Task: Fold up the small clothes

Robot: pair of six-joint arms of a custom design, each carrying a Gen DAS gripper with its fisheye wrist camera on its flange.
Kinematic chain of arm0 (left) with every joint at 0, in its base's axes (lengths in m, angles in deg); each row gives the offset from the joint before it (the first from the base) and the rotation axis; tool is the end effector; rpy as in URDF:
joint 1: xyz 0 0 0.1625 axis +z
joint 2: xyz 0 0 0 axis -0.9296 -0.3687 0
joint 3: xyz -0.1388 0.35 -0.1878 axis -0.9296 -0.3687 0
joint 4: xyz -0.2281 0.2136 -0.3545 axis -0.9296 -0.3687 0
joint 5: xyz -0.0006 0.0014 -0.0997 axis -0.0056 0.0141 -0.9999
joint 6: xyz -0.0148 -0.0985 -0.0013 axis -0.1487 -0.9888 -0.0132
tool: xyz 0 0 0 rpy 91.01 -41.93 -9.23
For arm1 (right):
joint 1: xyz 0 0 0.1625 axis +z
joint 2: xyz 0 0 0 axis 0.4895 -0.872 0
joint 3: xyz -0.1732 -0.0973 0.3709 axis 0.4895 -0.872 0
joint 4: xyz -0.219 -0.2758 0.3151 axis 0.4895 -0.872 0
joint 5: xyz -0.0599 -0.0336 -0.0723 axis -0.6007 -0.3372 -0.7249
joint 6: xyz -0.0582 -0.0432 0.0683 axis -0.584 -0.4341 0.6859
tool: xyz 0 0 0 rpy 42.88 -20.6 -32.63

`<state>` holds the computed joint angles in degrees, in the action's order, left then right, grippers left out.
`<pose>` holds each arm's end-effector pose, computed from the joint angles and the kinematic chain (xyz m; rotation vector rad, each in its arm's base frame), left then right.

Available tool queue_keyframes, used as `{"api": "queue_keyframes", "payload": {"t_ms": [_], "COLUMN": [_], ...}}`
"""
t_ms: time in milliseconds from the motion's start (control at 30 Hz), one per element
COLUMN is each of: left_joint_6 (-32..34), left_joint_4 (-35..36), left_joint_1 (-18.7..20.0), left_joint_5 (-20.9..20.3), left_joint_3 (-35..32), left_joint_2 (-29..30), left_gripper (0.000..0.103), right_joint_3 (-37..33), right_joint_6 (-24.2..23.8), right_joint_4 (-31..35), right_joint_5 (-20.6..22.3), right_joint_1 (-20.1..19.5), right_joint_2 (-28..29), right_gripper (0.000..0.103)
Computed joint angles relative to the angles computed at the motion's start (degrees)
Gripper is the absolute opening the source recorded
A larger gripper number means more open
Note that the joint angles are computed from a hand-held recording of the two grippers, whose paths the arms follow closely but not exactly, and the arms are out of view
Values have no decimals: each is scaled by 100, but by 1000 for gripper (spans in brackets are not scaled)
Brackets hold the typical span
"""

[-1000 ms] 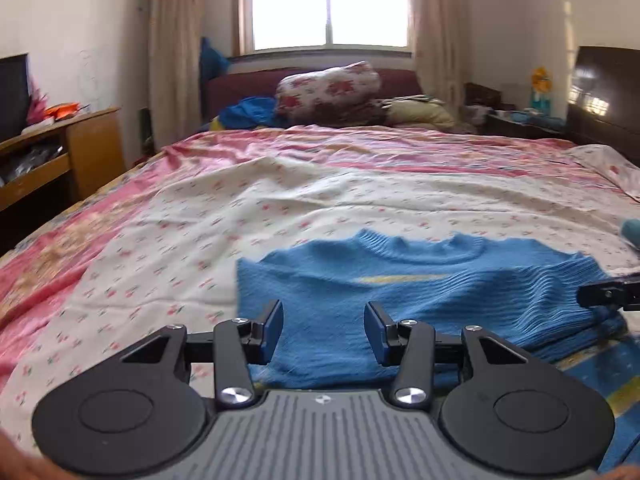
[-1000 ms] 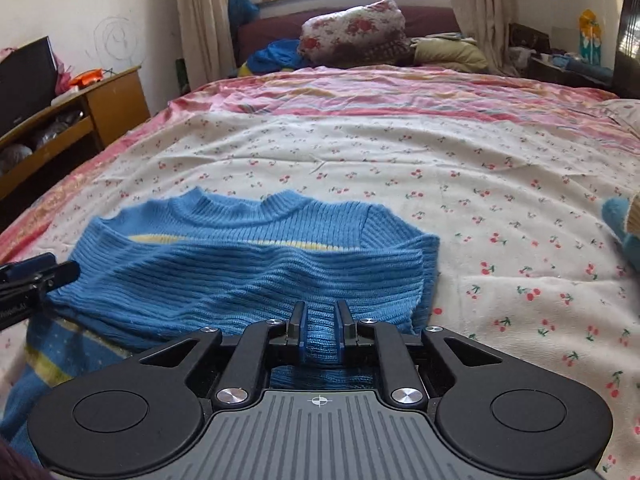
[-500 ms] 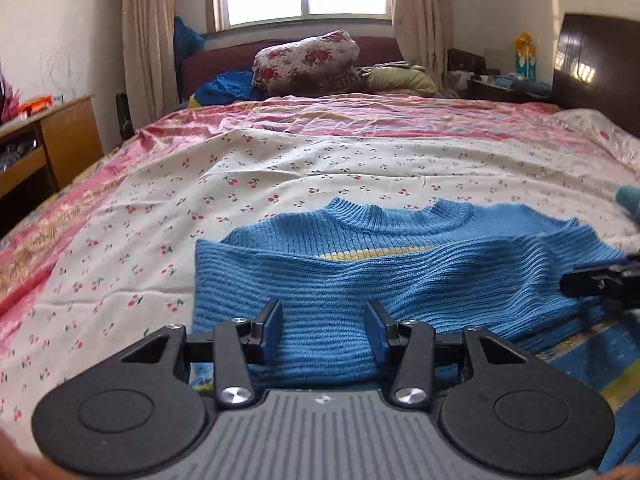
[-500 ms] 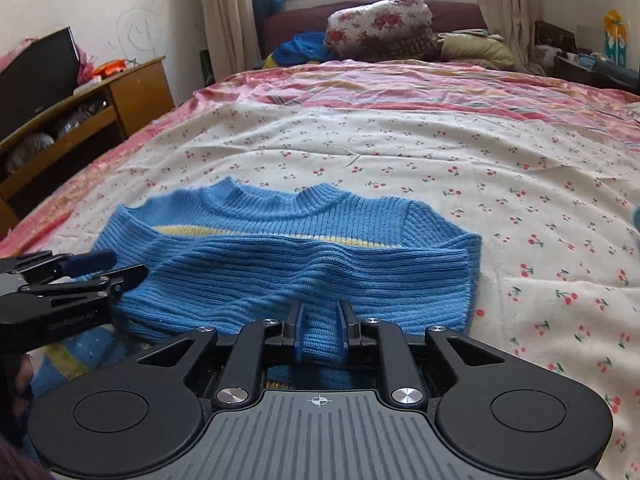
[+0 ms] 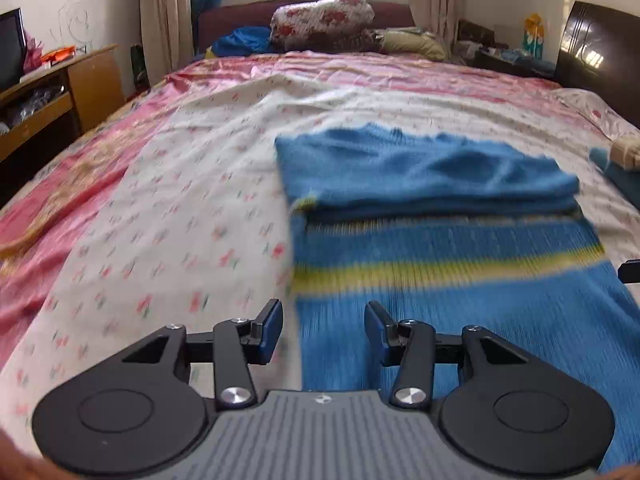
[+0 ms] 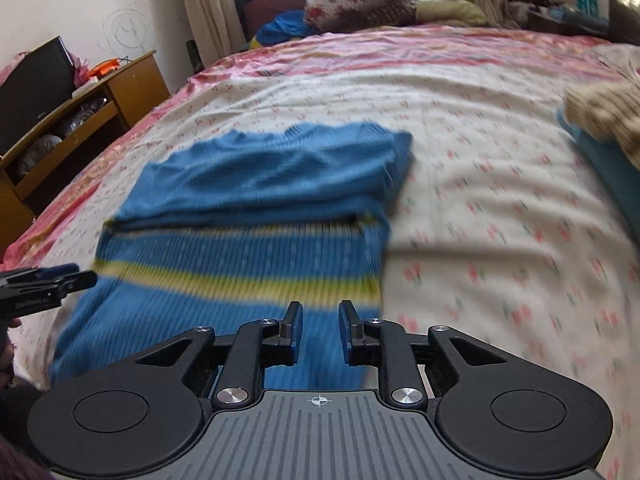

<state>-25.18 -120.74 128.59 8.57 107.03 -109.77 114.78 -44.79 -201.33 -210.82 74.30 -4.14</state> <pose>-0.0660 -0.5093 0.2319 0.7204 2.3158 -0.8336 0.1852 -0.4479 0.1426 0.1943 -2.3760 0.9785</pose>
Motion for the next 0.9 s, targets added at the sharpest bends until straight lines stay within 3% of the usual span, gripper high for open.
{"api": "queue_keyframes", "payload": {"t_ms": [167, 300, 433, 533, 733, 900], "left_joint_6": [-595, -1191, -1358, -1603, -2013, -2253], "left_joint_4": [986, 1809, 2263, 2783, 3345, 3402], "left_joint_1": [-15, 64, -23, -11, -14, 71], "left_joint_5": [84, -214, -281, -419, -504, -627], "left_joint_3": [268, 302, 378, 320, 270, 222], "left_joint_2": [-661, -1069, -1276, -1340, -1470, -1488], "left_gripper": [51, 51, 51, 41, 38, 38], "right_joint_3": [435, 740, 960, 1069, 1198, 1277], "right_joint_6": [355, 723, 1103, 1203, 1251, 1371], "right_joint_4": [220, 469, 868, 992, 1054, 1020], "right_joint_5": [-156, -179, -48, 28, 148, 394], "right_joint_1": [171, 226, 213, 200, 239, 142], "right_joint_2": [-305, -550, -845, -935, -1021, -1109], "right_gripper": [25, 25, 25, 25, 26, 27]}}
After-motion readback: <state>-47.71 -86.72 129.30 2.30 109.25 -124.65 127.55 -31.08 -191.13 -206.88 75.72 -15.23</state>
